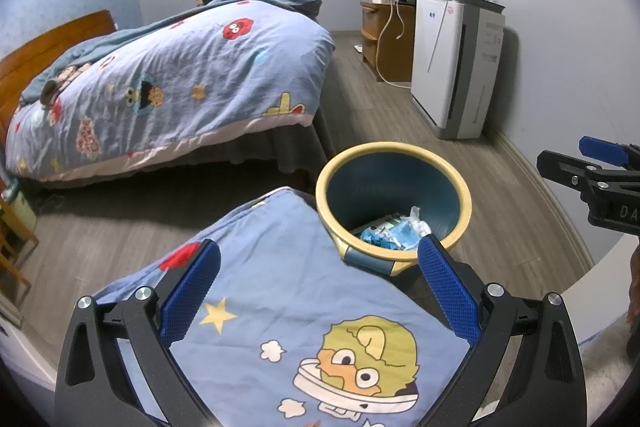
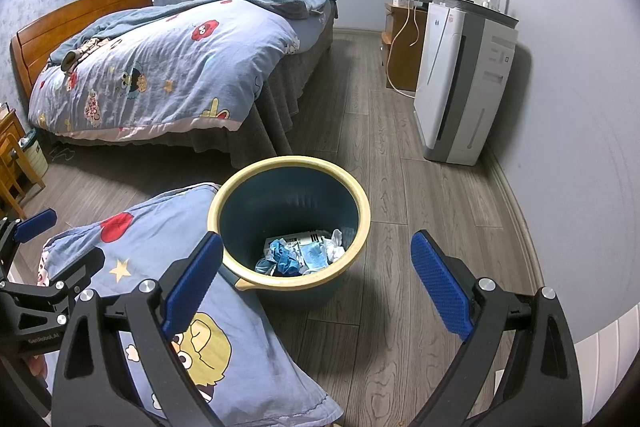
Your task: Collect trash
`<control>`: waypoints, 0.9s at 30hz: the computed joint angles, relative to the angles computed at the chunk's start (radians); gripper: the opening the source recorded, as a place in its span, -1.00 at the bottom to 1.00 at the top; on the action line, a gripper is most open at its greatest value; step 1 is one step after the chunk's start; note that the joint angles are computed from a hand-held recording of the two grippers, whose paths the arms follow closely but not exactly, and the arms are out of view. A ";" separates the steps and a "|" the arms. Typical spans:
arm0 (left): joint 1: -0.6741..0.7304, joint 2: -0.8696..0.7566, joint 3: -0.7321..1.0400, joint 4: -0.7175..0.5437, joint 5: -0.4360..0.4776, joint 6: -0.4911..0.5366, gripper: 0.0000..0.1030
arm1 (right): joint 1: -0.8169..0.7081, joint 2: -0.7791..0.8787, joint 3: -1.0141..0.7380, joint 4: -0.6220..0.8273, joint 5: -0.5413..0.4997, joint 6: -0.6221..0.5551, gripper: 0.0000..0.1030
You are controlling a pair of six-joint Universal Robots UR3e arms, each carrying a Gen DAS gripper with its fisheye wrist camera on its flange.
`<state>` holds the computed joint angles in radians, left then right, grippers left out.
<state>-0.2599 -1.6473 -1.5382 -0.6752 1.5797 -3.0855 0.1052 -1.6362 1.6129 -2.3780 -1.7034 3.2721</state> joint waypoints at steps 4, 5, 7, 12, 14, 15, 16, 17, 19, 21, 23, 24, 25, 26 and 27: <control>0.002 0.005 -0.008 0.001 -0.001 0.003 0.90 | 0.001 0.001 -0.001 0.000 -0.001 0.002 0.81; 0.000 0.000 0.001 -0.001 0.001 0.002 0.90 | 0.002 0.002 -0.002 0.000 -0.001 0.002 0.81; 0.001 0.003 -0.004 0.000 0.002 0.002 0.90 | 0.000 0.002 -0.002 -0.001 0.001 0.000 0.81; 0.008 0.018 -0.029 0.006 -0.011 0.002 0.90 | -0.003 0.000 -0.001 0.000 0.003 -0.002 0.81; 0.013 0.034 -0.057 0.017 -0.018 0.004 0.90 | 0.000 0.002 -0.004 0.001 0.000 0.001 0.81; 0.014 0.033 -0.055 0.015 -0.020 0.006 0.90 | -0.001 0.002 -0.002 -0.001 0.001 0.001 0.81; 0.014 0.033 -0.054 0.013 -0.021 0.007 0.90 | -0.002 0.003 -0.001 -0.001 0.002 0.001 0.81; 0.015 0.036 -0.057 0.011 -0.022 0.008 0.90 | -0.004 0.002 0.000 -0.001 0.004 0.000 0.81; 0.016 0.041 -0.063 0.008 -0.023 0.010 0.90 | -0.002 0.004 -0.002 -0.002 0.003 -0.001 0.81; 0.017 0.035 -0.052 -0.003 -0.027 0.016 0.90 | -0.003 0.004 -0.002 -0.002 0.003 -0.002 0.81; 0.016 0.040 -0.057 -0.009 -0.027 0.028 0.90 | -0.005 0.003 -0.001 -0.001 0.004 -0.003 0.81; 0.012 0.031 -0.043 -0.016 -0.023 0.033 0.90 | -0.005 0.003 -0.001 -0.001 0.004 -0.003 0.81; 0.010 0.033 -0.046 -0.020 -0.018 0.040 0.90 | -0.002 0.004 -0.003 0.000 0.003 -0.001 0.81; 0.009 0.039 -0.052 -0.023 -0.016 0.046 0.90 | -0.005 0.003 -0.002 0.001 0.004 -0.001 0.81; 0.008 0.039 -0.051 -0.028 -0.014 0.051 0.90 | -0.004 0.004 -0.004 0.001 0.004 -0.001 0.81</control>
<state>-0.2523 -1.6079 -1.5893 -0.7033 1.5653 -3.0347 0.1013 -1.6319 1.6094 -2.3774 -1.6997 3.2712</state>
